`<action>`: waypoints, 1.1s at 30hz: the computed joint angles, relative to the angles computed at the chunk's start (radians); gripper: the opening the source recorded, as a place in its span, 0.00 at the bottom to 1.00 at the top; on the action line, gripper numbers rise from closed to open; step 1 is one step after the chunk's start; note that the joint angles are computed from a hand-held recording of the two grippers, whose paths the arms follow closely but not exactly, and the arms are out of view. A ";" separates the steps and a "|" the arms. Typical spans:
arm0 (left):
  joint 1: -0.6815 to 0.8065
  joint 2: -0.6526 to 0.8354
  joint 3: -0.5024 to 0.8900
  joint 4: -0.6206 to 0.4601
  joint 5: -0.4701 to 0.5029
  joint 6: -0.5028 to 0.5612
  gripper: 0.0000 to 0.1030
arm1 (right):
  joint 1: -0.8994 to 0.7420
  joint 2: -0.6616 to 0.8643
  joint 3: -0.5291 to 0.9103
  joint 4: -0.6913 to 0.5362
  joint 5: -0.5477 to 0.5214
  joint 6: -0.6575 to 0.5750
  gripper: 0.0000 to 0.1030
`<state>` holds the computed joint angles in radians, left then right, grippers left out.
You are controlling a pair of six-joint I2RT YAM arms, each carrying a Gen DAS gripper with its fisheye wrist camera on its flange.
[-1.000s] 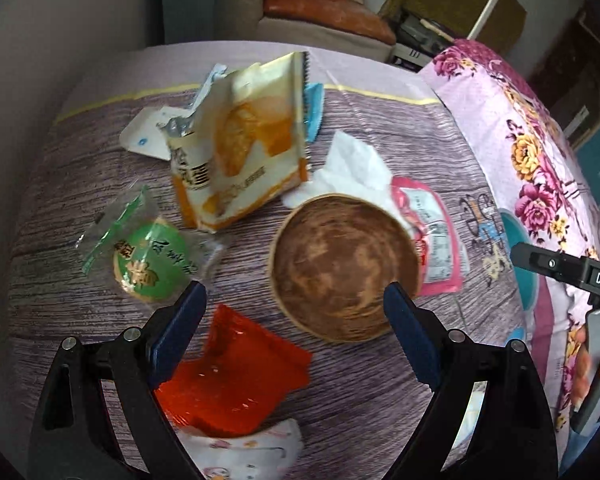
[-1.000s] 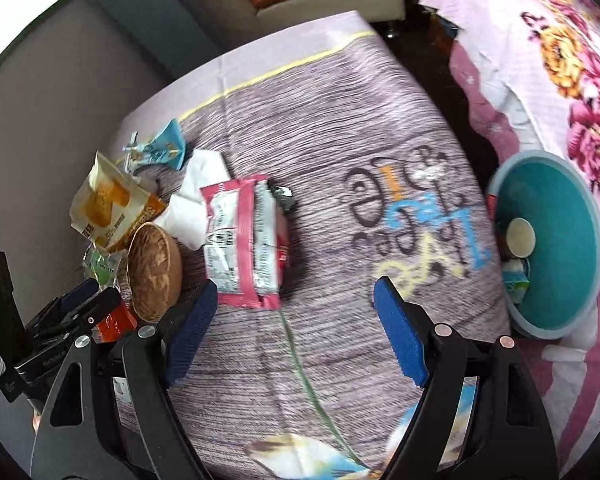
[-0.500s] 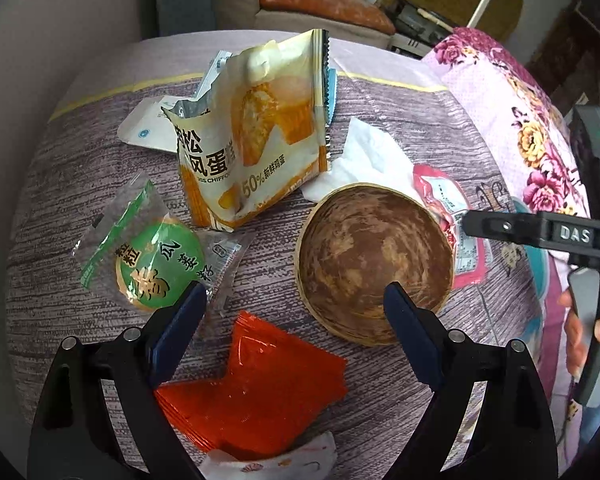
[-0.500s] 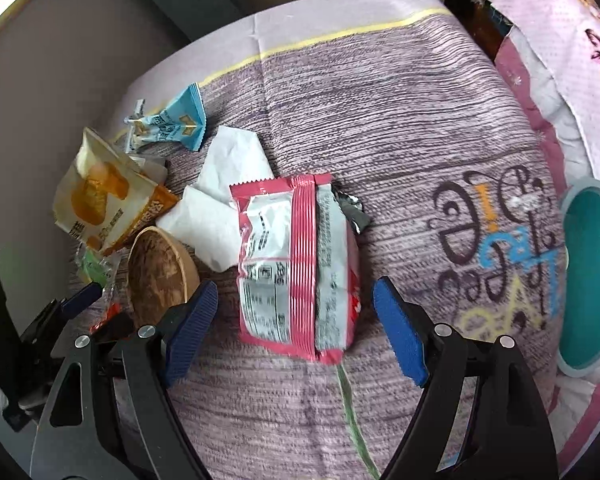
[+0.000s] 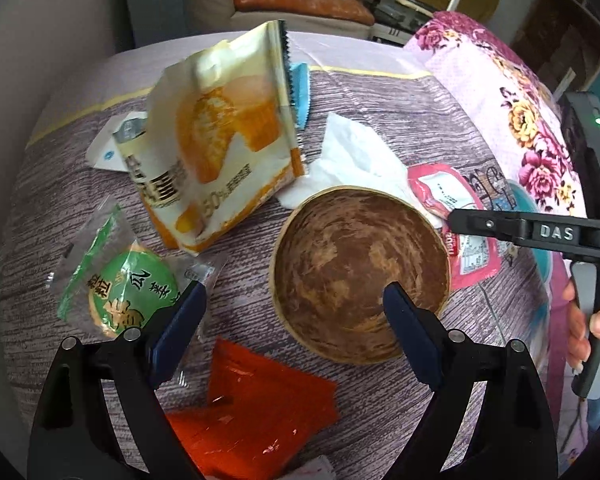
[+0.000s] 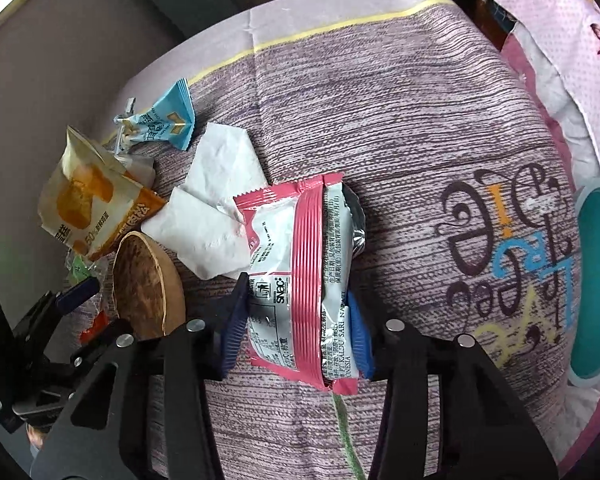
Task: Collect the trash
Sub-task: 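Grasp the wooden bowl rim with the left gripper while right grasps the pink snack packet, then carry the wooden bowl and pink snack packet over the teal bin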
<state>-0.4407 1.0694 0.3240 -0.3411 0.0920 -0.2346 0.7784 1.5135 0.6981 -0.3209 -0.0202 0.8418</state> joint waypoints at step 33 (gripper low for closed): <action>-0.406 0.112 0.130 -0.049 -0.304 -0.317 0.06 | -0.063 -0.593 -0.352 -0.127 0.020 0.077 0.40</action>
